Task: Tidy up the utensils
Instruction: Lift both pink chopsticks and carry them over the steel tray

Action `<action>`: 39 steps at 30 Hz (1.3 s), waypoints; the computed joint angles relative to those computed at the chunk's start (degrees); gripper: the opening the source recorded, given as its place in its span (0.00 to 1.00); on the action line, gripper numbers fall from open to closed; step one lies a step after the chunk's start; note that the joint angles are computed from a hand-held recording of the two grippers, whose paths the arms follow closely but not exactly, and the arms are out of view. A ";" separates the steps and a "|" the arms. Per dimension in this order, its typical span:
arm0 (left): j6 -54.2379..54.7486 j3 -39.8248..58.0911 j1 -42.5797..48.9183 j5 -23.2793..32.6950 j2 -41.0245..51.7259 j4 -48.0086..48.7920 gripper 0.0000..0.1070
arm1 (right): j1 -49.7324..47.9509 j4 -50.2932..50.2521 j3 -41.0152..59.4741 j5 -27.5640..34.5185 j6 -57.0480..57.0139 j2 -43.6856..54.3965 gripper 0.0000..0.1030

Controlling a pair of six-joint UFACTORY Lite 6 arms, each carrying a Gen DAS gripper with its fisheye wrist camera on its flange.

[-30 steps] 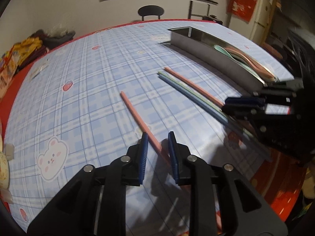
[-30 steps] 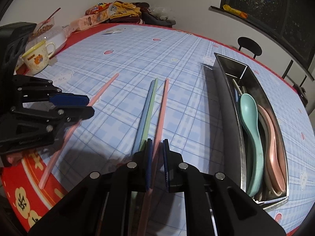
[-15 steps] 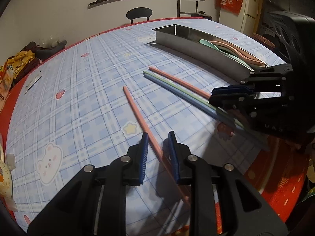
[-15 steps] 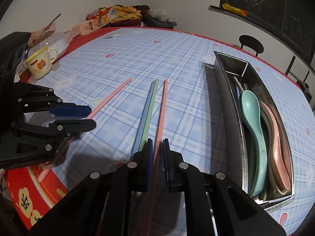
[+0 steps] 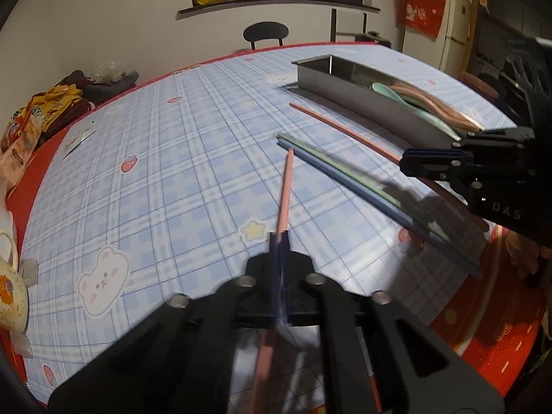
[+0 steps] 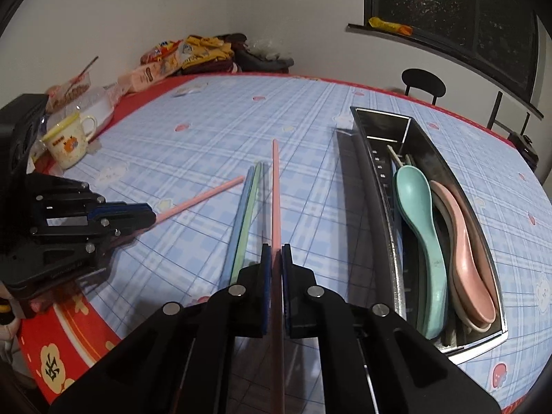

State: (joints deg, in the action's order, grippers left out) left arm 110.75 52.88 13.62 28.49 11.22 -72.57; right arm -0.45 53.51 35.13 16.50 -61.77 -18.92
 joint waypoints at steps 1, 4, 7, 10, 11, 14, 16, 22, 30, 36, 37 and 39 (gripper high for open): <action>0.33 -0.02 0.48 0.28 -0.10 -0.82 0.05 | -0.09 0.81 -0.17 -0.02 -0.84 -0.28 0.06; 1.02 -0.09 1.66 1.19 -0.33 -2.42 0.05 | 0.08 2.49 -0.94 -0.48 -2.62 -1.49 0.06; -3.41 1.81 1.34 1.70 1.37 2.47 0.09 | 0.50 1.84 -1.20 -0.98 -2.01 -2.02 0.06; -4.57 2.30 1.04 2.50 1.56 5.95 0.21 | -0.31 3.21 -0.63 0.20 -3.33 -1.30 0.06; -4.66 2.12 0.67 1.92 1.55 6.38 0.21 | -0.87 4.12 -0.71 0.85 -4.34 -1.29 0.06; -5.21 1.78 -0.92 -0.35 1.70 6.86 0.19 | -2.23 6.80 -0.69 2.40 -6.89 -1.10 0.06; -3.11 0.61 -1.94 -2.20 0.97 4.87 0.15 | -2.34 7.29 -0.69 2.58 -7.45 -1.09 0.06; 10.27 -5.37 -4.37 -7.60 -3.50 -6.31 0.09 | -2.92 8.98 -1.11 3.36 -9.09 -1.77 0.06; -11.21 13.34 13.51 22.71 11.75 2.69 0.09 | -4.71 11.33 -1.58 5.24 -11.54 -2.61 0.06; -16.21 19.21 17.00 31.05 17.20 3.40 0.09 | -5.09 12.02 -1.31 5.73 -12.02 -2.30 0.06; -16.12 19.26 17.14 31.47 17.27 3.21 0.09 | -5.34 12.38 -1.21 6.11 -12.37 -2.17 0.06; -16.26 19.71 17.42 32.40 17.63 2.80 0.09 | -6.44 13.64 -1.09 7.41 -13.70 -1.88 0.06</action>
